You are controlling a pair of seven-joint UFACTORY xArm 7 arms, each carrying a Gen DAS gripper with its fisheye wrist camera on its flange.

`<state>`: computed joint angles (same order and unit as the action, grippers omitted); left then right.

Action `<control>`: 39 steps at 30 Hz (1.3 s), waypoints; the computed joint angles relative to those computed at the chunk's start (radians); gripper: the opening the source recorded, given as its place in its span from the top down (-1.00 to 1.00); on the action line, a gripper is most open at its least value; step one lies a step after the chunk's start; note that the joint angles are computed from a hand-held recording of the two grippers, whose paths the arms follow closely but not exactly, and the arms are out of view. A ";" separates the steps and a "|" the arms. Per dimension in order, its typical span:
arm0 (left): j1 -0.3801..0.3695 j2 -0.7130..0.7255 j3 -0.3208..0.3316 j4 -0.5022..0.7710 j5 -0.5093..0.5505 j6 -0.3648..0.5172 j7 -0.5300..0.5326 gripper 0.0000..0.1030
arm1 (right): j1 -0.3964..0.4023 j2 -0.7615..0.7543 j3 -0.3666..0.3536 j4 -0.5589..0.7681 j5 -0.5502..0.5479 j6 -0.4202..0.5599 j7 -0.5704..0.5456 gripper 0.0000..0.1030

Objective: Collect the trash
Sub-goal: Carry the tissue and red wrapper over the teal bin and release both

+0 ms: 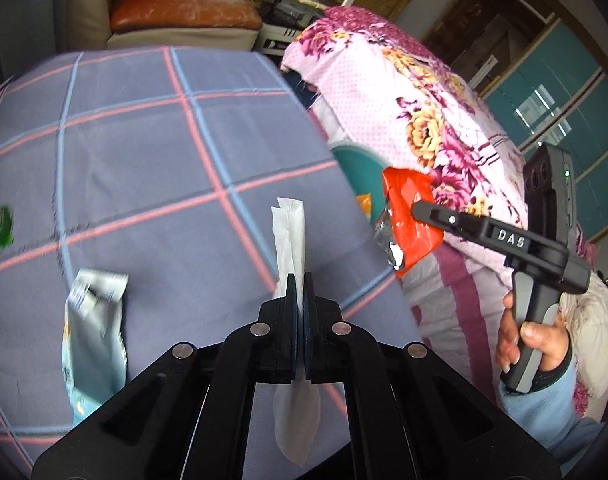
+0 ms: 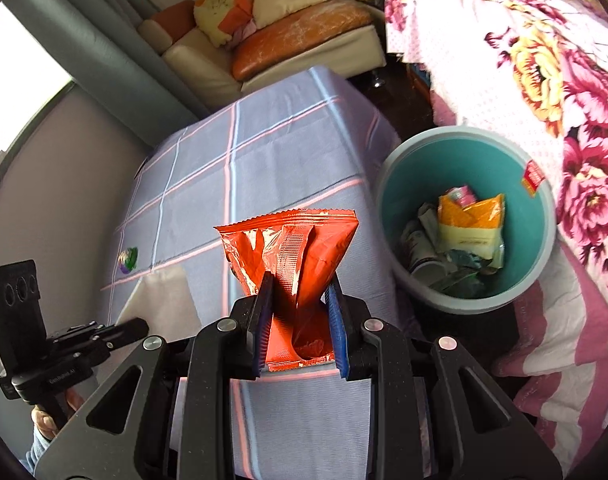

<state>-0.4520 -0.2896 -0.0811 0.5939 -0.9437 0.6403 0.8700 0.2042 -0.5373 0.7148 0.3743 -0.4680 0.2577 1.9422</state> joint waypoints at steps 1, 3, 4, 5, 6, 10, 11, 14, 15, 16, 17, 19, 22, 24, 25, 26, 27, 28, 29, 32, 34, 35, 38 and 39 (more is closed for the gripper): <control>-0.008 0.015 -0.010 0.019 -0.003 -0.010 -0.004 0.95 | 0.022 -0.030 -0.022 -0.023 0.013 0.012 -0.003 0.53; -0.028 0.059 -0.037 0.072 -0.005 -0.031 -0.021 0.95 | 0.068 -0.098 -0.067 -0.073 0.044 0.039 -0.011 0.53; -0.035 0.080 -0.048 0.095 -0.007 -0.038 -0.029 0.95 | 0.094 -0.136 -0.090 -0.099 0.062 0.060 -0.020 0.53; -0.045 0.107 -0.062 0.126 -0.010 -0.046 -0.038 0.95 | 0.120 -0.176 -0.113 -0.124 0.080 0.086 -0.030 0.53; -0.054 0.134 -0.077 0.155 -0.011 -0.056 -0.047 0.95 | 0.137 -0.206 -0.131 -0.143 0.094 0.105 -0.041 0.53; -0.078 0.241 -0.131 0.258 0.000 -0.094 -0.079 0.95 | 0.209 -0.351 -0.204 -0.219 0.151 0.212 -0.096 0.53; -0.083 0.270 -0.146 0.285 0.009 -0.101 -0.089 0.95 | 0.222 -0.385 -0.218 -0.233 0.162 0.245 -0.111 0.53; -0.092 0.351 -0.184 0.354 0.040 -0.119 -0.116 0.95 | 0.241 -0.454 -0.249 -0.260 0.188 0.306 -0.152 0.53; -0.093 0.373 -0.195 0.372 0.052 -0.126 -0.124 0.95 | 0.246 -0.475 -0.260 -0.269 0.195 0.323 -0.168 0.53; -0.096 0.401 -0.206 0.395 0.071 -0.134 -0.139 0.95 | 0.249 -0.493 -0.270 -0.277 0.202 0.339 -0.183 0.52; -0.097 0.429 -0.217 0.418 0.087 -0.135 -0.153 0.95 | 0.249 -0.504 -0.277 -0.282 0.209 0.350 -0.196 0.52; -0.095 0.473 -0.236 0.455 0.116 -0.140 -0.176 0.95 | 0.251 -0.533 -0.289 -0.294 0.221 0.377 -0.220 0.52; -0.093 0.525 -0.260 0.495 0.168 -0.150 -0.213 0.95 | 0.251 -0.562 -0.296 -0.307 0.237 0.404 -0.241 0.52; -0.091 0.547 -0.273 0.510 0.197 -0.157 -0.231 0.95 | 0.253 -0.575 -0.297 -0.313 0.248 0.420 -0.250 0.52; -0.093 0.556 -0.278 0.516 0.214 -0.168 -0.244 0.94 | 0.252 -0.577 -0.300 -0.315 0.251 0.423 -0.256 0.52; -0.093 0.563 -0.282 0.519 0.230 -0.178 -0.253 0.93 | 0.246 -0.571 -0.300 -0.314 0.253 0.421 -0.259 0.52; -0.095 0.573 -0.285 0.525 0.250 -0.182 -0.270 0.91 | 0.245 -0.574 -0.302 -0.317 0.256 0.424 -0.264 0.52; -0.094 0.581 -0.287 0.533 0.267 -0.180 -0.286 0.90 | 0.241 -0.574 -0.304 -0.318 0.257 0.423 -0.268 0.52; -0.093 0.589 -0.289 0.538 0.283 -0.182 -0.300 0.82 | 0.239 -0.573 -0.303 -0.318 0.259 0.423 -0.269 0.52; -0.093 0.594 -0.293 0.533 0.329 -0.210 -0.339 0.00 | 0.234 -0.572 -0.302 -0.319 0.264 0.422 -0.273 0.52; -0.088 0.582 -0.300 0.509 0.343 -0.265 -0.354 -0.55 | 0.230 -0.564 -0.300 -0.316 0.265 0.417 -0.276 0.52; -0.082 0.576 -0.306 0.497 0.341 -0.291 -0.353 -0.66 | 0.224 -0.558 -0.303 -0.315 0.263 0.410 -0.281 0.52; -0.059 0.571 -0.317 0.497 0.345 -0.282 -0.360 -0.72 | 0.204 -0.532 -0.305 -0.307 0.258 0.385 -0.292 0.52; -0.054 0.569 -0.318 0.497 0.346 -0.277 -0.365 -0.75 | 0.200 -0.525 -0.303 -0.304 0.258 0.379 -0.293 0.52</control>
